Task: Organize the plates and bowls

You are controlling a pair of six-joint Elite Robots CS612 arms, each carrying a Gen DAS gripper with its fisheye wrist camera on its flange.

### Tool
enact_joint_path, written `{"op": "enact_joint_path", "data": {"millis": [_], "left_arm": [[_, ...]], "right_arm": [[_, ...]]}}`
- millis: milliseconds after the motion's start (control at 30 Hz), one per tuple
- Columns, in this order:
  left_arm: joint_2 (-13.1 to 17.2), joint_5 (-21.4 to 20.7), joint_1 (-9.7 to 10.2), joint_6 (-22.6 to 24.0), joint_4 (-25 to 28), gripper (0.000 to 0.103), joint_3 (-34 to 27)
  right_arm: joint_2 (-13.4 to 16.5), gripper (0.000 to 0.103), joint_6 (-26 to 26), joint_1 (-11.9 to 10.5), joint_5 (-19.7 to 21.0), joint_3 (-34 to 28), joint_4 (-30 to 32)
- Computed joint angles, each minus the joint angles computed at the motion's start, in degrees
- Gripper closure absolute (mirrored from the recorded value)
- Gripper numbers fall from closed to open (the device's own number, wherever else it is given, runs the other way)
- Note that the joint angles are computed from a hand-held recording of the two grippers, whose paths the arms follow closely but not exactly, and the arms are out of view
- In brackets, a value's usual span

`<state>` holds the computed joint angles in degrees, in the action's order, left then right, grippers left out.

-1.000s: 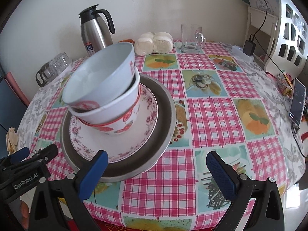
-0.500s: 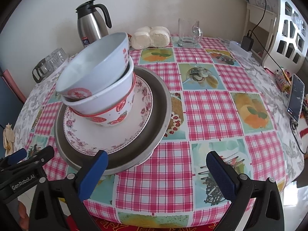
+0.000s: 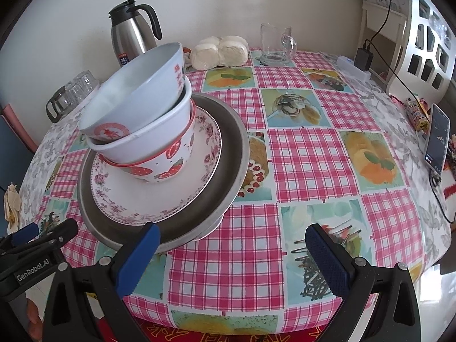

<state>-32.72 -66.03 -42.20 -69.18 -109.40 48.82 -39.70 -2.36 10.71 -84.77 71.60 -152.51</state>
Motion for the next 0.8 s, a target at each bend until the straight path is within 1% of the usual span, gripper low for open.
{"op": "enact_joint_path", "data": {"millis": [800], "left_arm": [[-0.3, 0.1, -0.15, -0.4, -0.5, 0.008, 0.9]], "right_arm": [[-0.1, 0.0, 0.3, -0.2, -0.1, 0.3, 0.5]]}}
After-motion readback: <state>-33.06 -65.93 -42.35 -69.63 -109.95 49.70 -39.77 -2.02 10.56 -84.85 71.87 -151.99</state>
